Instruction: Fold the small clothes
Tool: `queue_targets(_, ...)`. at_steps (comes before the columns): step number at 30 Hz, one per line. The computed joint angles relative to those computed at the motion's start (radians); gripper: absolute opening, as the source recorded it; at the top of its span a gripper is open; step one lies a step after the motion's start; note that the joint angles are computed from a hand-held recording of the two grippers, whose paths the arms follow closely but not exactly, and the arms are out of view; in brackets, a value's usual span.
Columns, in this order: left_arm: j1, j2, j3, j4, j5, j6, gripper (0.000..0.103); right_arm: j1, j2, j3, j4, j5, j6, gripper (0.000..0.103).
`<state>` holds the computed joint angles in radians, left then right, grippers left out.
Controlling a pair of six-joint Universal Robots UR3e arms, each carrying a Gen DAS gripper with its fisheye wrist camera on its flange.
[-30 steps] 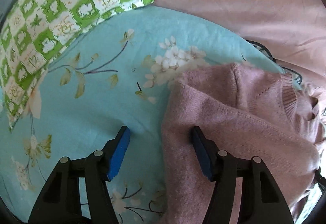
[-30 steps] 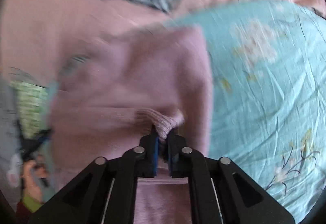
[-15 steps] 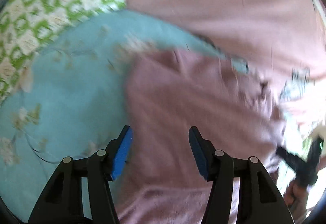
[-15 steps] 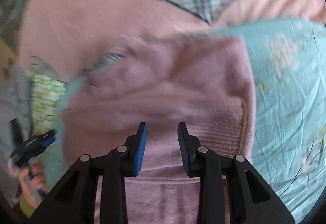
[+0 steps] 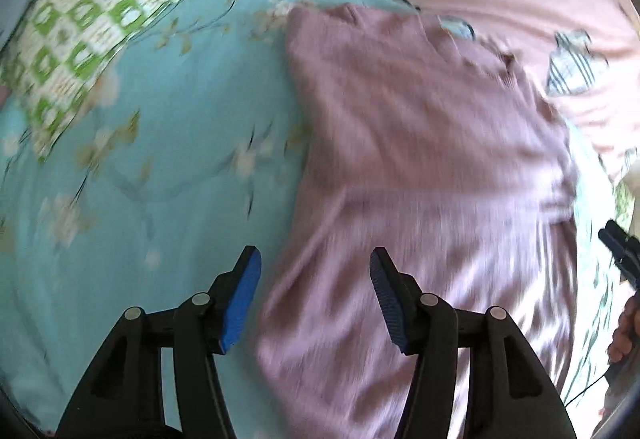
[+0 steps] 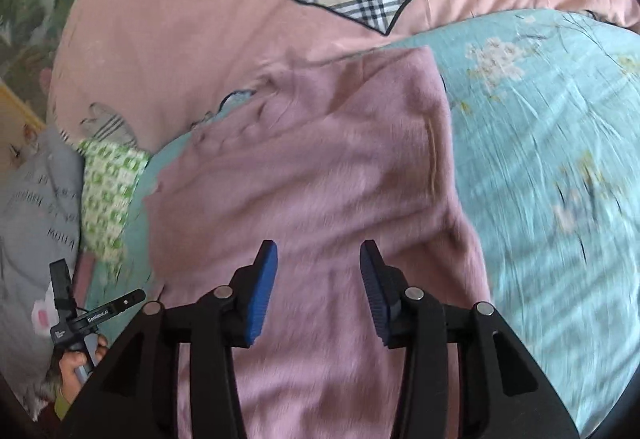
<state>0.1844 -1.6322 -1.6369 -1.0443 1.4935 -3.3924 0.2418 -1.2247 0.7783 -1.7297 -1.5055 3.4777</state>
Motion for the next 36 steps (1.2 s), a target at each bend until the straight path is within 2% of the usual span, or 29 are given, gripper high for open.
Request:
queue_targets(3,-0.043,0.172,-0.134,-0.102,0.066,0.013,0.057,0.037,-0.103,0.111,0.016,-0.012,0.038,0.045)
queue_targets(7,-0.089,0.318,-0.229,-0.258,0.057,-0.007,0.058,0.107,-0.212,0.254,-0.005,-0.071,0.106,0.046)
queue_targets(11,-0.047,0.454,-0.317,-0.425,-0.122,-0.026,0.06,0.169,-0.356,0.414,0.007,-0.131,0.179,0.047)
queue_targets(12,-0.047,0.468,-0.328,-0.441,-0.141,-0.035,0.06,0.179,-0.378,0.433,0.014,-0.138,0.195,0.047)
queue_targets(14,-0.076,0.457,-0.318,-0.447,-0.163,-0.071,0.062,0.204,-0.429,0.474,0.033,-0.158,0.225,0.047)
queue_targets(16,-0.125,0.423,-0.29,-0.452,-0.163,-0.1,0.069,0.23,-0.485,0.519,0.047,-0.184,0.259,0.048)
queue_targets(19,-0.203,0.291,-0.194,-0.44,-0.153,-0.135,0.073,0.259,-0.561,0.574,0.074,-0.216,0.311,0.049)
queue_targets(23,-0.312,0.084,-0.076,-0.426,-0.114,-0.19,0.078,0.294,-0.644,0.631,0.127,-0.251,0.374,0.051)
queue_targets(26,-0.394,0.007,-0.038,-0.419,-0.036,-0.233,0.078,0.316,-0.697,0.675,0.173,-0.268,0.415,0.052)
queue_targets(27,-0.412,0.012,-0.049,-0.398,-0.018,-0.244,0.076,0.32,-0.712,0.691,0.179,-0.269,0.426,0.052)
queue_targets(29,-0.442,0.041,-0.085,-0.354,0.018,-0.272,0.061,0.319,-0.751,0.727,0.194,-0.266,0.445,0.052)
queue_targets(31,-0.45,0.1,-0.13,-0.339,0.036,-0.268,0.025,0.323,-0.779,0.754,0.208,-0.269,0.468,0.052)
queue_targets(32,-0.437,0.152,-0.168,-0.335,0.027,-0.255,0.015,0.317,-0.796,0.767,0.215,-0.261,0.469,0.052)
queue_targets(33,-0.415,0.213,-0.211,-0.338,0.012,-0.24,0.009,0.314,-0.808,0.778,0.215,-0.255,0.471,0.052)
queue_targets(36,-0.355,0.409,-0.328,-0.365,-0.019,-0.193,0.007,0.314,-0.826,0.802,0.21,-0.23,0.458,0.052)
